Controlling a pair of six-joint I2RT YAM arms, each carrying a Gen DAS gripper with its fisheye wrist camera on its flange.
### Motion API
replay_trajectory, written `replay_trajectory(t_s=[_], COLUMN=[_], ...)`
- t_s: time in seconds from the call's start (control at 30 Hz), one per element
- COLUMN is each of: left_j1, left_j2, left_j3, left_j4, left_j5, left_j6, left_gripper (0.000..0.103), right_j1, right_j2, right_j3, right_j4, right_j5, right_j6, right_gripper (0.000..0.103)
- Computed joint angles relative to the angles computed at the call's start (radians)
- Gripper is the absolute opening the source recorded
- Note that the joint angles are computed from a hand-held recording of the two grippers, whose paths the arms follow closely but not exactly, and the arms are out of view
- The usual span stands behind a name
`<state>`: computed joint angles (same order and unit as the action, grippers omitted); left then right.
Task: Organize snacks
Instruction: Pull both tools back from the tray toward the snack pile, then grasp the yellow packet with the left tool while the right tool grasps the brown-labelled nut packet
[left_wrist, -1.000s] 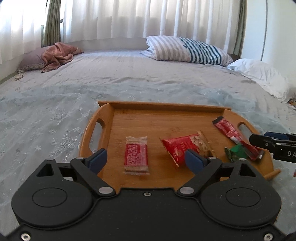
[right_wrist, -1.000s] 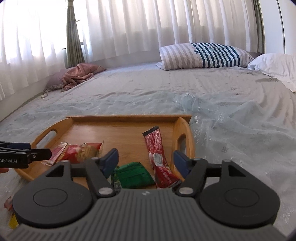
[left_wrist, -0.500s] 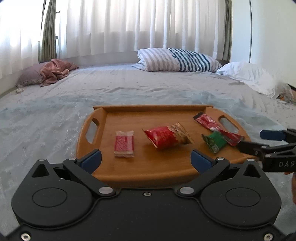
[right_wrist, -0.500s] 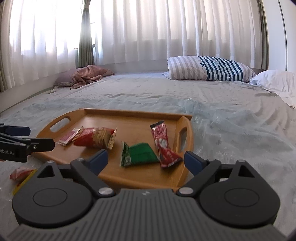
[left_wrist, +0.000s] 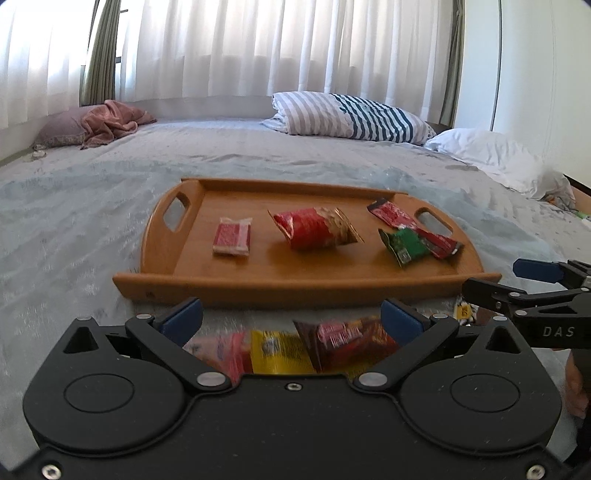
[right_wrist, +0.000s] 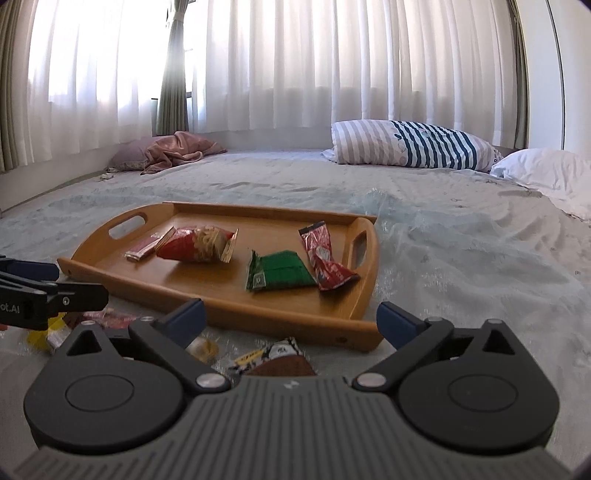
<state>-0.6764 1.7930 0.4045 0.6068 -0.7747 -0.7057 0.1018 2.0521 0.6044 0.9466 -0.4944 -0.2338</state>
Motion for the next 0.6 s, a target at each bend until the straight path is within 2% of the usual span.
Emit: replay_trajectory(t_s=[0.17,0.4,0.6], left_j1=[-0.054,-0.147,-0.200], left_j2=[0.024,0.049,0.050], left_j3=[-0.017,0.012,0.017], left_j4=[0.016,-0.051,-0.101], left_j5=[-0.054,-0.157,-0.176], left_j6=[-0.046,-0.081,-0.152], left_gripper=[0.103,0.103,0.103], right_j1=[-0.011,-0.018,-0.017], right_j2=[0.019,0.039,0.060], right_j3=[-0.015,-0.032,-0.048], right_j4=[0.018,0.060,0.105], right_j5=[0.007,0.023,0.045], right_j6=[-0.002,0.030,0.053], right_gripper=[0.103,0.103,0.103])
